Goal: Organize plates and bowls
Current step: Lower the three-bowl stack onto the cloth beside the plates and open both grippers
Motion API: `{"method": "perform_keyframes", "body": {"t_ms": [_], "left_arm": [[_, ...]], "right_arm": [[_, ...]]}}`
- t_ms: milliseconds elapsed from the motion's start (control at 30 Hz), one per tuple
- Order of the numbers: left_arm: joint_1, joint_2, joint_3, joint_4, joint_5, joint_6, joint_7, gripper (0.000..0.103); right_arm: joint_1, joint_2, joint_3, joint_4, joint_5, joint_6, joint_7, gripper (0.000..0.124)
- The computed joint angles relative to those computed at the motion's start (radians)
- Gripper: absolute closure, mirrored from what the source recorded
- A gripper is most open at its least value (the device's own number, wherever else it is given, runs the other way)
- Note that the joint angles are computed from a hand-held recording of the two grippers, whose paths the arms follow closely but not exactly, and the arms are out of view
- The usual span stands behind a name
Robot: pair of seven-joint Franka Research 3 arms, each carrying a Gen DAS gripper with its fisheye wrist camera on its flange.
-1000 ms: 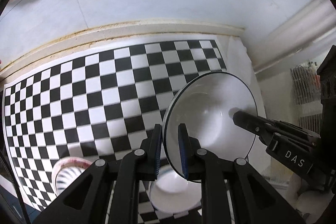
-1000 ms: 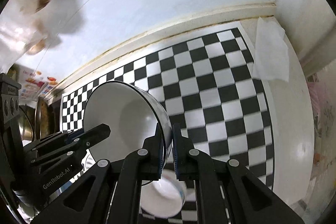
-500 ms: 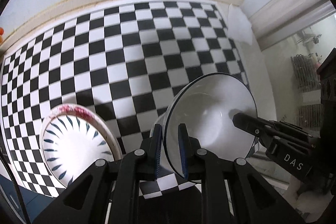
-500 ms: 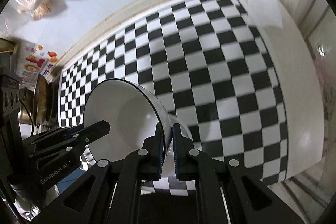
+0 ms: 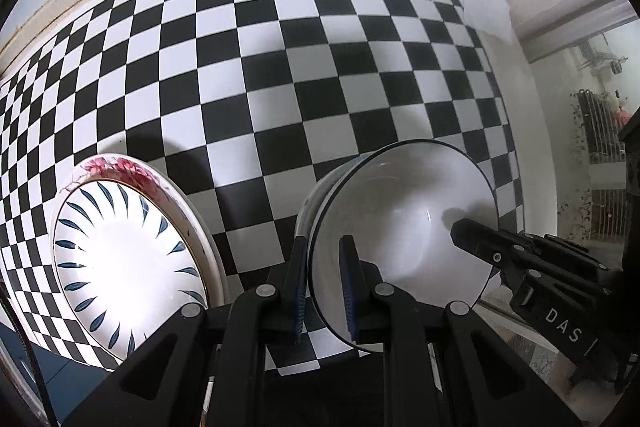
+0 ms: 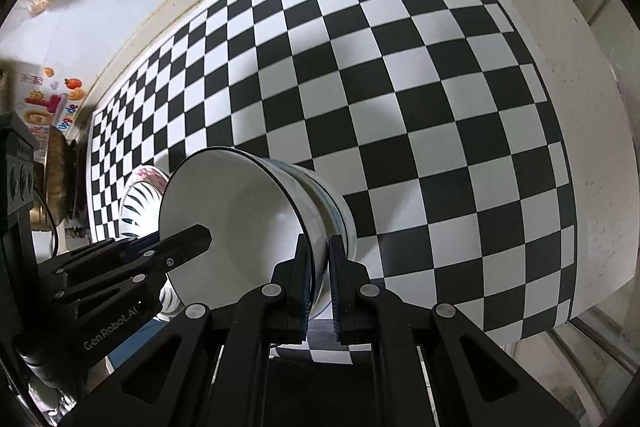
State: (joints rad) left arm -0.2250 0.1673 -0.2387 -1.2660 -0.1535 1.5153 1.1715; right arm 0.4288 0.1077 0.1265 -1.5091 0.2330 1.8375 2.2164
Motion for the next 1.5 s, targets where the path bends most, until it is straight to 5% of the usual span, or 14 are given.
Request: {"method": "perform_keyframes", "body": {"t_ms": [1367,1500], "left_arm": [[-0.030,-0.046,-0.005,0.023,0.092,-0.034,-0.034,0.088],[-0.036,-0.098,-0.003,0.011,0.125,-0.020,-0.032,0.084]], "right_arm": [[0.014,-0.003,0.002,0.067,-0.044,-0.080,-0.025,0.109],[0.033,-0.028,0.013,0.096,-0.111,-0.109,-0.021,0.088]]}}
